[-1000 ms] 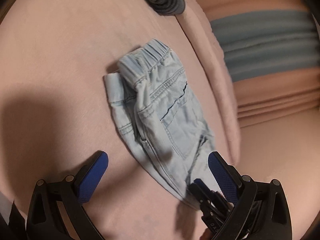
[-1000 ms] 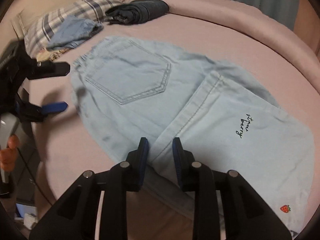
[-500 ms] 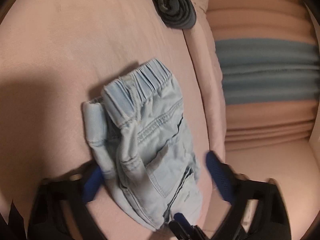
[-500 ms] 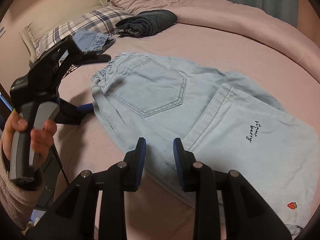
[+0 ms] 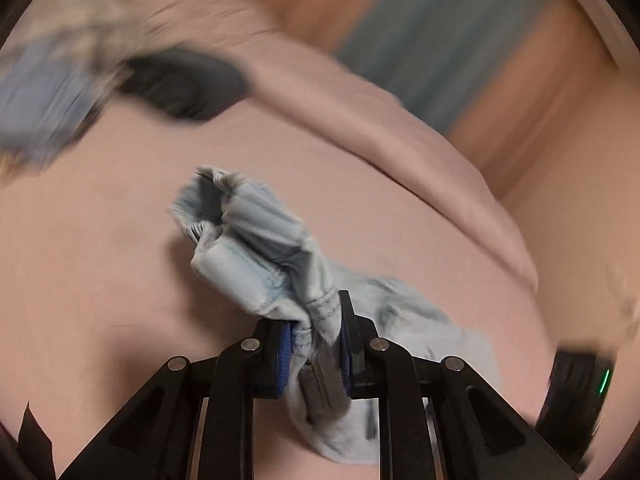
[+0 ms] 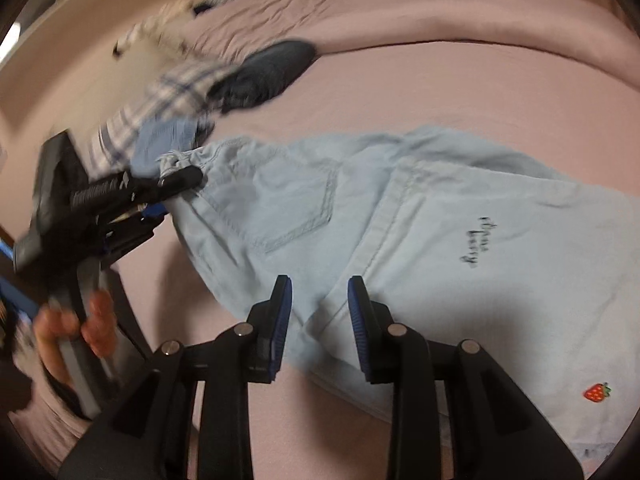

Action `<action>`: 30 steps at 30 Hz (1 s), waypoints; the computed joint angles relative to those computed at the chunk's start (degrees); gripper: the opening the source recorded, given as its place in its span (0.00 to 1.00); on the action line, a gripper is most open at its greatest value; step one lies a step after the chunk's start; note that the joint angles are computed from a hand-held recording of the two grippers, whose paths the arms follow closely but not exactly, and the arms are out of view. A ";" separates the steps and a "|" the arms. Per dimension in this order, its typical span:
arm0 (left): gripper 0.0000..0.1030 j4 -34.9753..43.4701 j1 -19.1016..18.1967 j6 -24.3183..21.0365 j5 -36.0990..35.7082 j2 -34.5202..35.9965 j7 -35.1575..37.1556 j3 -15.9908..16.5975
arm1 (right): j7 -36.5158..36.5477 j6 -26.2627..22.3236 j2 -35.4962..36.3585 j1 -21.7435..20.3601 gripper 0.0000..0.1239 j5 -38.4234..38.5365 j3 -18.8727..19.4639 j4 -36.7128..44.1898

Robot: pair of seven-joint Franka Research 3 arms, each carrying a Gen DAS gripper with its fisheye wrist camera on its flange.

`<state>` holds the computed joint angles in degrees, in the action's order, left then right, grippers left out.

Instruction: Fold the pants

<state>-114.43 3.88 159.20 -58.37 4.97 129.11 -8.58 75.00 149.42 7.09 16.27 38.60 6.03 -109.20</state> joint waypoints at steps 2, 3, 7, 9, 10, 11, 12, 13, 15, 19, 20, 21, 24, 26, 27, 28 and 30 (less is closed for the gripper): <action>0.17 -0.87 -1.28 1.02 0.71 -0.89 4.18 -1.16 | -5.07 -0.25 -1.38 -2.07 0.34 11.52 0.34 -0.92; 0.17 -1.58 -2.19 1.51 1.01 -1.44 6.84 -1.80 | -8.42 -1.25 -2.13 -3.31 0.38 19.91 0.25 -1.49; 0.17 -3.22 -5.98 3.28 6.25 -1.68 10.70 -2.85 | -13.59 -6.56 -3.94 -5.65 0.48 38.98 -1.90 -3.74; 0.17 -3.80 -7.70 3.48 12.99 -0.94 8.53 -3.29 | -16.54 -8.07 -4.71 -5.87 0.51 44.62 -2.58 -4.83; 0.17 -3.95 -8.61 3.24 18.23 -0.32 5.85 -3.34 | -18.66 -9.59 -5.12 -6.18 0.58 49.52 -3.00 -5.72; 0.18 -4.13 -9.25 3.32 22.57 0.26 3.43 -3.37 | -19.25 -10.29 -5.35 -6.26 0.66 52.32 -3.32 -6.31; 0.20 -4.30 -9.50 3.30 25.57 0.62 1.83 -3.47 | -18.92 -10.05 -5.45 -6.13 0.68 54.13 -3.43 -6.66; 0.21 -4.88 -10.21 4.30 30.29 1.05 -0.84 -3.41 | -19.01 -9.62 -5.66 -6.11 0.70 56.60 -3.61 -7.47; 0.25 -5.47 -10.01 4.67 33.72 1.05 -2.69 -3.98 | -15.09 -7.96 -5.25 -5.76 0.72 53.59 -3.71 -7.63; 0.27 -4.54 -7.72 2.30 28.91 0.52 -0.64 -5.12 | -7.62 -7.89 -3.94 -5.62 0.65 45.82 -3.72 -7.13; 0.28 -5.26 -6.97 1.34 26.14 -0.53 1.01 -5.14 | -6.96 -8.08 -3.60 -5.66 0.61 44.35 -3.70 -6.63; 0.32 -4.89 -6.50 -0.08 24.34 -0.77 1.34 -4.54 | -6.34 -8.44 -2.97 -5.71 0.59 42.69 -3.66 -5.73; 0.63 -3.23 -4.95 -5.61 19.14 -0.87 1.58 -3.12 | -2.35 -9.15 0.04 -5.63 0.45 36.23 -3.25 -2.06; 0.81 -4.40 -4.47 -8.06 12.02 -2.72 6.11 -2.49 | 0.44 -9.03 1.54 -5.52 0.28 32.48 -2.74 -0.40; 0.87 -5.35 -4.69 -7.84 10.17 -3.72 8.21 -2.03 | 3.92 -7.64 2.00 -4.93 0.27 27.29 -2.71 0.08; 0.88 -6.51 -5.20 -6.13 9.87 -4.63 8.86 -1.61 | 5.07 -7.19 2.54 -5.08 0.26 25.89 -2.58 0.45; 0.89 -7.58 -5.88 -5.09 11.63 -5.33 6.01 -0.48 | 4.68 -7.01 3.08 -5.99 0.25 28.21 -1.90 0.48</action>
